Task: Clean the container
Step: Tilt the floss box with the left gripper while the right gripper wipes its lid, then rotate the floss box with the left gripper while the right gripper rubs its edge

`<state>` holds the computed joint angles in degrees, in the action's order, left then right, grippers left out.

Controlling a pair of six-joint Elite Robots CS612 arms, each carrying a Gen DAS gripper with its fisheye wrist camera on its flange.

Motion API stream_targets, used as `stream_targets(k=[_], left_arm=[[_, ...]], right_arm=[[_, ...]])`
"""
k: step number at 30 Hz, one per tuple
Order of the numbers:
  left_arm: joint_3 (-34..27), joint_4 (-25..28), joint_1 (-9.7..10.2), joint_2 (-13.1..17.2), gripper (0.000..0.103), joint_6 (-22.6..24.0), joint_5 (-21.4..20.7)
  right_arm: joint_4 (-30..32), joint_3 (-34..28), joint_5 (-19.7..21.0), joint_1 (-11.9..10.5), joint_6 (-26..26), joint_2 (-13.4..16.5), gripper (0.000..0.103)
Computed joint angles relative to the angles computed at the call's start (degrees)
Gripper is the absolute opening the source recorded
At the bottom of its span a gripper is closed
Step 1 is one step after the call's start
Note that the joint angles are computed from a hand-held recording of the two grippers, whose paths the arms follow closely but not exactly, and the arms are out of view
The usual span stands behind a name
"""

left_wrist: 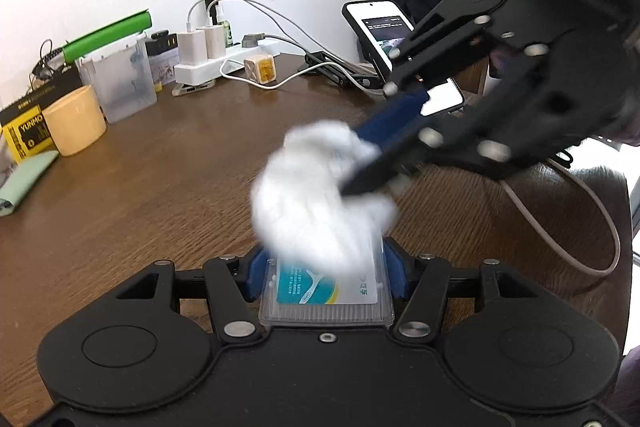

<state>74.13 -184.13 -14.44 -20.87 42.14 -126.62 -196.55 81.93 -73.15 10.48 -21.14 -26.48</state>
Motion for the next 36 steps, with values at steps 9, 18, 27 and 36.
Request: stream_targets(k=[9,18,27,36], left_arm=[[3.38,-13.13,-0.76,0.31,0.056,3.7,6.14],[2.87,-19.35,-1.07,1.89,0.057,6.09,7.47],[2.98,-19.84,-1.05,1.99,0.057,5.81,7.22],[3.03,-19.87,-1.03,2.0,0.057,5.67,7.1]], right_arm=[[5.09,-0.99,-6.81,1.27,0.26,-0.93,0.015],[5.72,-2.46,-13.5,3.0,-3.12,-0.06,0.014],[5.93,-2.81,-9.78,3.49,-7.04,0.15,0.013],[6.82,-1.35,-9.5,4.92,-11.0,-1.05,0.012]])
